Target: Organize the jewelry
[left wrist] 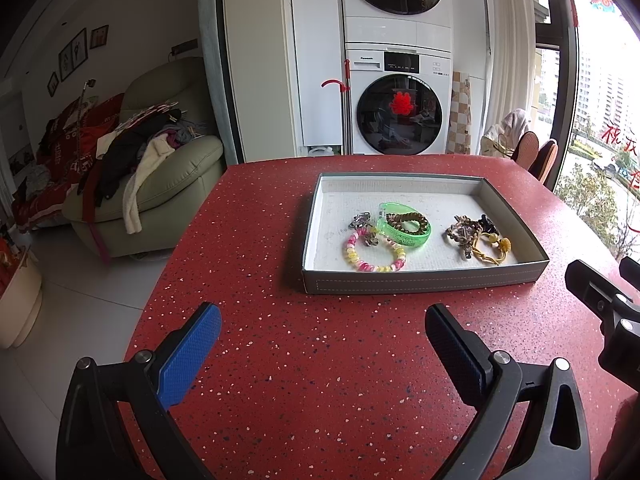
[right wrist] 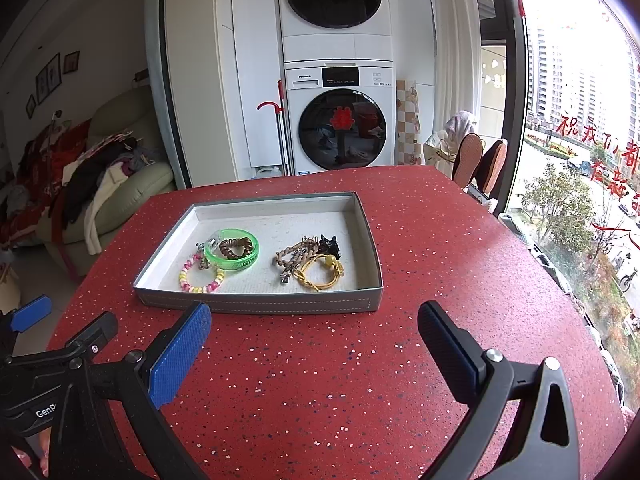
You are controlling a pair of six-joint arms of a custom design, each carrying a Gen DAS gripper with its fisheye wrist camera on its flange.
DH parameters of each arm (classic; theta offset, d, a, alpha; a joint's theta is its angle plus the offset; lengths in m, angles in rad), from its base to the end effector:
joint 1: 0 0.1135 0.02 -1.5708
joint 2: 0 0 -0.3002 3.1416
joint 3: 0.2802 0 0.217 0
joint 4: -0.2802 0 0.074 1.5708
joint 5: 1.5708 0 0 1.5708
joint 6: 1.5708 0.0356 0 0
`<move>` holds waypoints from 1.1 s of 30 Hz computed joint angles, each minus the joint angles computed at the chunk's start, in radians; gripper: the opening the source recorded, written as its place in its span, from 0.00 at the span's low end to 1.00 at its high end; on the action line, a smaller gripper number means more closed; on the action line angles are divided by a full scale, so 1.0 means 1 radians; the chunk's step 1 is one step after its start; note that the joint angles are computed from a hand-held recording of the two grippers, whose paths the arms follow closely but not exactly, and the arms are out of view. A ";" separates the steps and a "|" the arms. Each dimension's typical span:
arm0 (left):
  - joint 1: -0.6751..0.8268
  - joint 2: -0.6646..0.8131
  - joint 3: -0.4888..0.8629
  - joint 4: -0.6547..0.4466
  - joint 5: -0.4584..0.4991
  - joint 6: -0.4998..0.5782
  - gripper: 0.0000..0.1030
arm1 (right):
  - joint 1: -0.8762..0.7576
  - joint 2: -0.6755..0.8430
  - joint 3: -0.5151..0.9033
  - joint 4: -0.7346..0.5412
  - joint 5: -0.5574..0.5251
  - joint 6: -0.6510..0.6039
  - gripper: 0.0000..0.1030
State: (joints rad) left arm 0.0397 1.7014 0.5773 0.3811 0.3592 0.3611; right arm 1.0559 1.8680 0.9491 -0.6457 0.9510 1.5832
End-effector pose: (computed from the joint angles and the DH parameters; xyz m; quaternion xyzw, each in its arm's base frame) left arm 0.2826 -0.0013 0.1764 0.2151 0.8777 -0.0815 0.4204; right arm 0.1644 0.2318 0.1765 0.2331 0.8580 -0.1111 0.4441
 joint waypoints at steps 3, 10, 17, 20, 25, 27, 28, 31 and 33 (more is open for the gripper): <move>-0.001 0.000 0.000 -0.001 -0.001 -0.002 1.00 | 0.001 -0.002 0.000 -0.004 0.000 0.003 1.00; 0.001 -0.001 0.000 -0.002 0.000 -0.002 1.00 | 0.002 -0.001 0.002 -0.007 0.000 0.003 1.00; 0.003 0.000 0.004 -0.006 0.002 0.001 1.00 | 0.002 0.000 0.002 -0.006 0.000 0.006 1.00; 0.005 -0.001 0.003 -0.009 0.003 0.001 1.00 | 0.003 0.000 -0.001 -0.003 0.000 0.005 1.00; 0.007 -0.001 0.003 -0.014 0.003 0.002 1.00 | 0.003 -0.001 -0.002 -0.002 -0.001 0.004 1.00; 0.008 0.000 0.004 -0.015 0.003 0.000 1.00 | 0.005 -0.003 0.001 -0.009 -0.003 0.007 1.00; 0.009 -0.001 0.004 -0.015 0.004 -0.002 1.00 | 0.005 -0.003 0.002 -0.010 -0.003 0.009 1.00; 0.011 0.003 0.002 -0.007 0.005 -0.005 1.00 | 0.008 -0.001 0.004 -0.014 -0.003 0.016 1.00; 0.009 0.003 -0.002 -0.001 0.002 -0.005 1.00 | 0.008 -0.001 0.004 -0.013 -0.003 0.016 1.00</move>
State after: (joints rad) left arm 0.0483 1.7045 0.5753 0.3805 0.3617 0.3566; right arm 1.0642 1.8667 0.9528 -0.6592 0.9478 1.5991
